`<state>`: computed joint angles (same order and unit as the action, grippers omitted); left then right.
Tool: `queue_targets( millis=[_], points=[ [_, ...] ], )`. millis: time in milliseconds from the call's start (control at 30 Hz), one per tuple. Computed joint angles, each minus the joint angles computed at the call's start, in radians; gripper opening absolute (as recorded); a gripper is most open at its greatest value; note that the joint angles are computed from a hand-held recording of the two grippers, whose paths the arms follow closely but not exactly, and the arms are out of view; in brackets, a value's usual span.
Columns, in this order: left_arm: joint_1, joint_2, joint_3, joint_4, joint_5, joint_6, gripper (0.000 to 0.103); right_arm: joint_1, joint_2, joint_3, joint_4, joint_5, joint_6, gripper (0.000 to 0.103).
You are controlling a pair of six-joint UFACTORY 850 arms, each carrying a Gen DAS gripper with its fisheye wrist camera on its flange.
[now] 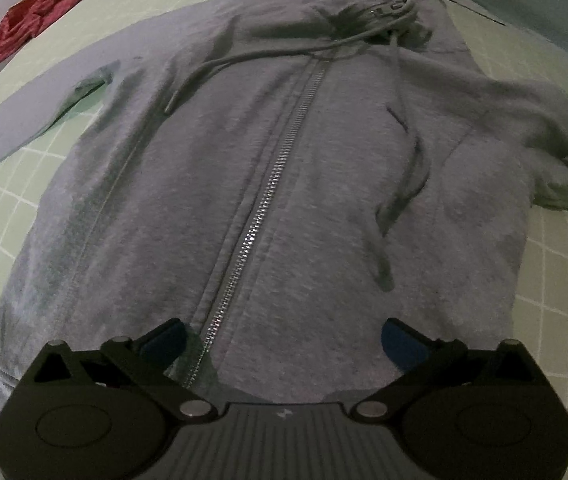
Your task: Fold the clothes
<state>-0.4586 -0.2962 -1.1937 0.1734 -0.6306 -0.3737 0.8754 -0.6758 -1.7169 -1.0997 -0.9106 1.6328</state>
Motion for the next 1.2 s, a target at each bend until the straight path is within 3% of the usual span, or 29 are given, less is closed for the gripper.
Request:
queue_targets(
  millis=[33,67,167,300,433,500,567,767,933,1033,1100,1167,1200],
  points=[
    [-0.001,-0.004,-0.005,0.003,-0.004,-0.006,0.103,0.021,0.017,0.03,0.0,-0.028,0.023,0.041],
    [-0.002,-0.008,-0.011,0.003,-0.009,-0.008,0.103,0.043,0.034,0.059,0.002,-0.056,0.044,0.043],
    [0.003,-0.008,-0.016,-0.005,-0.021,0.007,0.103,0.101,0.073,0.133,0.037,-0.123,0.092,0.043],
    [0.004,-0.013,-0.024,-0.01,-0.031,0.018,0.103,0.155,0.111,0.219,0.143,-0.156,0.124,0.043],
    [0.004,-0.017,-0.03,-0.014,-0.036,0.025,0.103,0.165,0.123,0.252,0.204,-0.155,0.101,0.043],
    [0.004,-0.016,-0.028,-0.015,-0.034,0.025,0.103,0.164,0.14,0.273,0.209,-0.131,0.093,0.039],
    [0.004,-0.014,-0.025,-0.015,-0.03,0.023,0.103,0.163,0.151,0.287,0.208,-0.113,0.066,0.003],
    [0.004,-0.01,-0.019,-0.015,-0.021,0.022,0.103,0.115,0.154,0.264,0.104,-0.223,-0.03,0.001],
    [0.005,-0.012,-0.02,-0.021,-0.022,0.026,0.103,0.002,0.114,0.222,0.068,-0.173,-0.094,0.002],
    [0.004,-0.01,-0.018,-0.021,-0.021,0.025,0.103,-0.047,0.05,0.153,0.15,-0.148,-0.154,0.015],
    [0.003,-0.008,-0.016,-0.021,-0.021,0.023,0.103,-0.033,0.042,0.145,0.143,-0.164,-0.086,0.036],
    [0.002,-0.006,-0.014,-0.02,-0.021,0.02,0.103,0.0,0.046,0.155,0.11,-0.193,0.017,0.072],
    [0.002,-0.006,-0.014,-0.021,-0.022,0.02,0.103,0.022,0.046,0.156,0.112,-0.218,0.052,0.076]
  ],
)
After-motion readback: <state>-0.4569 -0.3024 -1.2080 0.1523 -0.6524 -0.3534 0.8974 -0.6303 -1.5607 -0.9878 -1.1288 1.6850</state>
